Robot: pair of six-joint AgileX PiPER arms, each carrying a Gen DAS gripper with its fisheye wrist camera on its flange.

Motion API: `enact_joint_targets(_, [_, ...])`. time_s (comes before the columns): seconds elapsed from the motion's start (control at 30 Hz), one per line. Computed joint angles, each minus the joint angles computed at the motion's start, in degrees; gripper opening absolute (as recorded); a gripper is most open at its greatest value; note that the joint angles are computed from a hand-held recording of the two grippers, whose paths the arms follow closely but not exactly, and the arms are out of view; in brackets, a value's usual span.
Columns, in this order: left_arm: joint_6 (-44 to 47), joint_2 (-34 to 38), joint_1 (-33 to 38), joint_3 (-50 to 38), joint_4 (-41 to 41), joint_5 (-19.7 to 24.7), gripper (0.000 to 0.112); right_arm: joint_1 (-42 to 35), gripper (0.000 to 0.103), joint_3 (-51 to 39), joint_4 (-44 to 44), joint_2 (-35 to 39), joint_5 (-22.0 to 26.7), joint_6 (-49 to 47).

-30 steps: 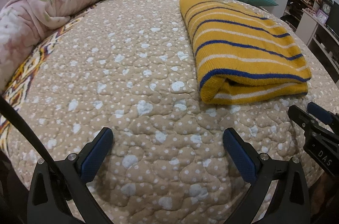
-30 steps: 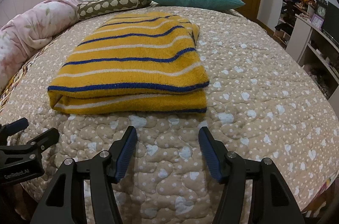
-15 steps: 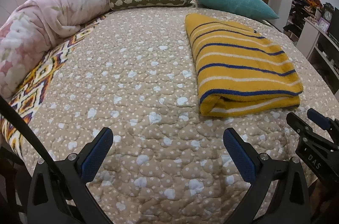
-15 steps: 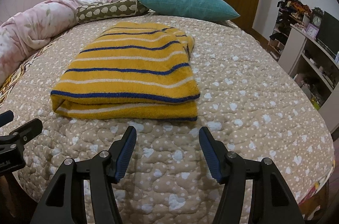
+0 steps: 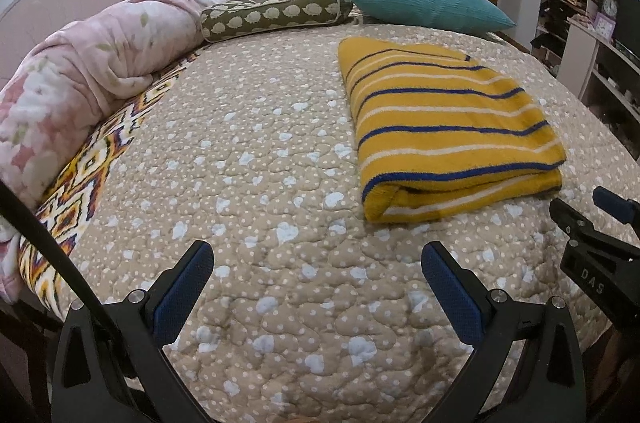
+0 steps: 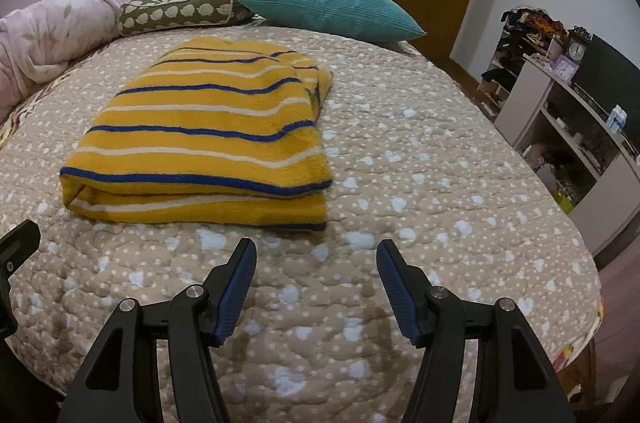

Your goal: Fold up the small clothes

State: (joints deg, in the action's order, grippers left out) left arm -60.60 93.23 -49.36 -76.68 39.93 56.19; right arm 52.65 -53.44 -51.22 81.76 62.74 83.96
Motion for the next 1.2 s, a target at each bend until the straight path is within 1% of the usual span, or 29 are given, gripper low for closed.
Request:
enact_joint_targets(0.27, [0.5, 0.6, -0.3, -0.3, -0.3, 0.4, 0.103, -0.6, 0.068, 0.1, 0.7, -0.4, 0.6, -0.3])
enact_joint_targets(0.7, [1.2, 1.0, 0.1, 0.0, -0.8, 0.4, 0.103, 0.1, 0.072, -1.2, 1.5, 1.4, 1.4, -1.2])
enact_joint_targets(0.93, [1.3, 0.3, 0.1, 1.0, -1.2, -1.4, 0.103, -0.1, 0.072, -1.5, 2.5, 2.3, 1.5, -1.7])
enact_joint_targets(1.2, [2.2, 1.0, 0.5, 0.8, -2.4, -1.5, 0.103, -0.1, 0.073, -1.9, 3.0, 3.0, 1.7, -2.0])
